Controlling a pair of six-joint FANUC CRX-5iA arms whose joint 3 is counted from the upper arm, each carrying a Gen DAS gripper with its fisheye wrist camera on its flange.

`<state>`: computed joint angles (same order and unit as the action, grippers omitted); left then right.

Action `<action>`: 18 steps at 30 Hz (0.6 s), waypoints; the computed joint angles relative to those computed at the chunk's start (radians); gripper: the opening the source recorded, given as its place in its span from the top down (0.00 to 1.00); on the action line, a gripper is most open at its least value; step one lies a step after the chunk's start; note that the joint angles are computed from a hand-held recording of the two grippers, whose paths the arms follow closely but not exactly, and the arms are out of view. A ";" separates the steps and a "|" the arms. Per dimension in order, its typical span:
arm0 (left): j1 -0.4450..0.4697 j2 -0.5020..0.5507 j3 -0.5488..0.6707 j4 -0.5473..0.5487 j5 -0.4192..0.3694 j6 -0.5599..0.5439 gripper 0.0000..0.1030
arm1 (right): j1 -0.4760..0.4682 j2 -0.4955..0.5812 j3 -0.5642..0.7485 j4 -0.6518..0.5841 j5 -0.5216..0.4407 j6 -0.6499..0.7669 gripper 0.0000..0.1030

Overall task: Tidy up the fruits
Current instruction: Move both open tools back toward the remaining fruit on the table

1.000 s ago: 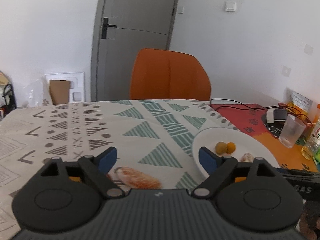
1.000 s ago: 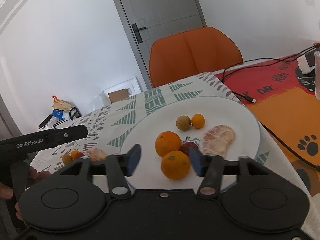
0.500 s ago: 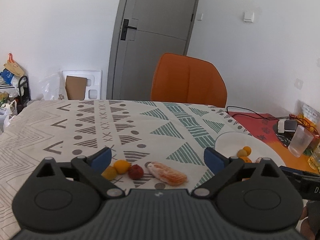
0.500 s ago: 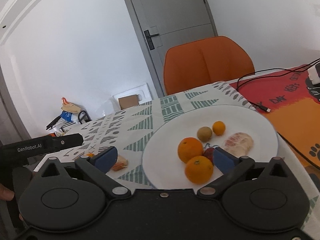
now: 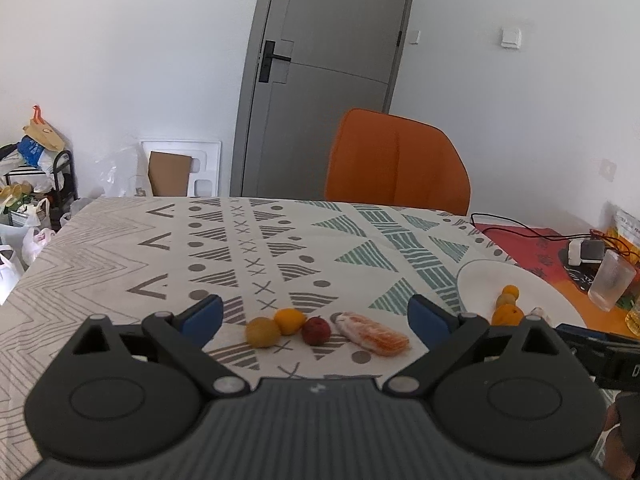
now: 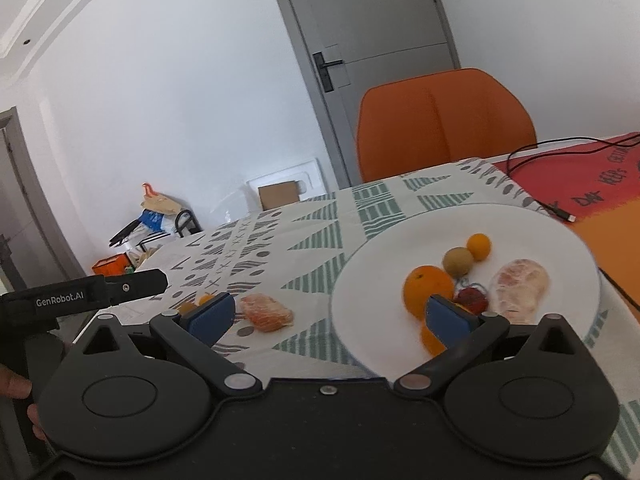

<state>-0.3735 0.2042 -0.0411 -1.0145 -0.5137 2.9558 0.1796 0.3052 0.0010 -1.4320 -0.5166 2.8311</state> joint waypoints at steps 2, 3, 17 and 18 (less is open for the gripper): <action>0.005 -0.006 -0.010 -0.002 0.003 0.007 0.07 | 0.010 0.001 0.004 0.015 -0.007 -0.005 0.01; 0.009 -0.010 -0.018 -0.002 0.011 0.014 0.07 | 0.015 0.001 0.005 0.022 -0.006 -0.008 0.01; 0.058 0.001 -0.042 0.050 0.042 -0.016 0.37 | 0.076 0.034 0.054 0.135 -0.009 -0.104 0.25; 0.060 0.004 -0.041 0.053 0.041 -0.017 0.38 | 0.078 0.038 0.059 0.142 -0.010 -0.111 0.25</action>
